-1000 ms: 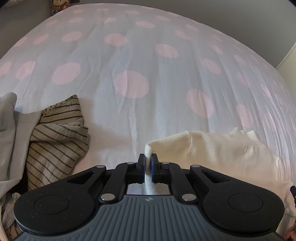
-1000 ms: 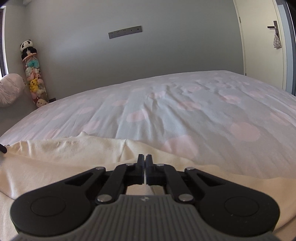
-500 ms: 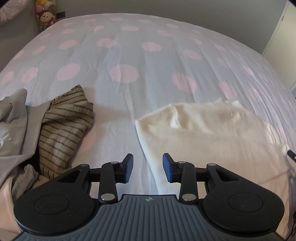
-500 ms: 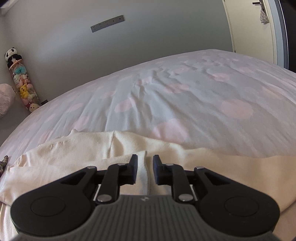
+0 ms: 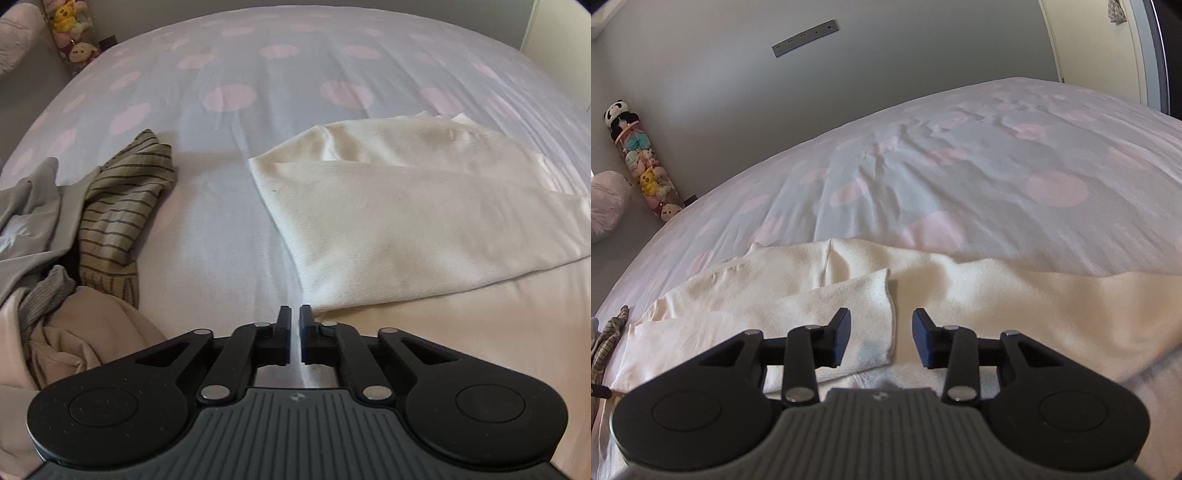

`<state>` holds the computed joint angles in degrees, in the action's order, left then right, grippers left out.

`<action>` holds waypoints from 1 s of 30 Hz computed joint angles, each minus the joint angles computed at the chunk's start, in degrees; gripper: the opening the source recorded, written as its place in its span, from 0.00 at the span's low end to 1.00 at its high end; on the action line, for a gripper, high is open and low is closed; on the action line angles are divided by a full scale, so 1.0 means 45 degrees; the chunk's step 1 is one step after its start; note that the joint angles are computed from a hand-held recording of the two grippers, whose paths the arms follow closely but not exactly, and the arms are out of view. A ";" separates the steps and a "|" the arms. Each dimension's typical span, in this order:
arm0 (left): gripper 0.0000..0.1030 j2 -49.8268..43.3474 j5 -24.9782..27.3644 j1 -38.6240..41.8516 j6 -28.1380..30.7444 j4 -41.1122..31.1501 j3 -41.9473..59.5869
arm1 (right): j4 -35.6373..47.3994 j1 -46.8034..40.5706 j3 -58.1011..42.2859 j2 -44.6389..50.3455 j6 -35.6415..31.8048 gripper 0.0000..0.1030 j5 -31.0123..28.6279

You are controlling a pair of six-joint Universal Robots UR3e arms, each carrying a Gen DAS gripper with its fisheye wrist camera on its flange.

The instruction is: Fold clothes

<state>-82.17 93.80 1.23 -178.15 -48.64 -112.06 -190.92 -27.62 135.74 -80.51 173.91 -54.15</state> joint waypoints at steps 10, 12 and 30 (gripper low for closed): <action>0.00 0.1603 0.0501 0.1166 -0.0615 -0.0550 -0.1435 | -0.0431 0.0362 0.0105 0.0511 -0.0594 0.11 -0.0611; 0.03 0.2069 0.0661 0.0930 -0.0687 -0.0329 -0.1817 | -0.0387 0.0101 0.0286 0.0239 -0.0444 0.12 -0.0455; 0.16 0.1082 0.3465 -0.2661 -0.1852 0.4079 -0.3064 | 1.7571 -1.1207 -0.2578 -0.9312 -0.6798 0.27 0.3292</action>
<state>-77.30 109.39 -10.75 -186.49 -30.29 -125.84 -111.85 -78.05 124.14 -122.41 143.32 -39.33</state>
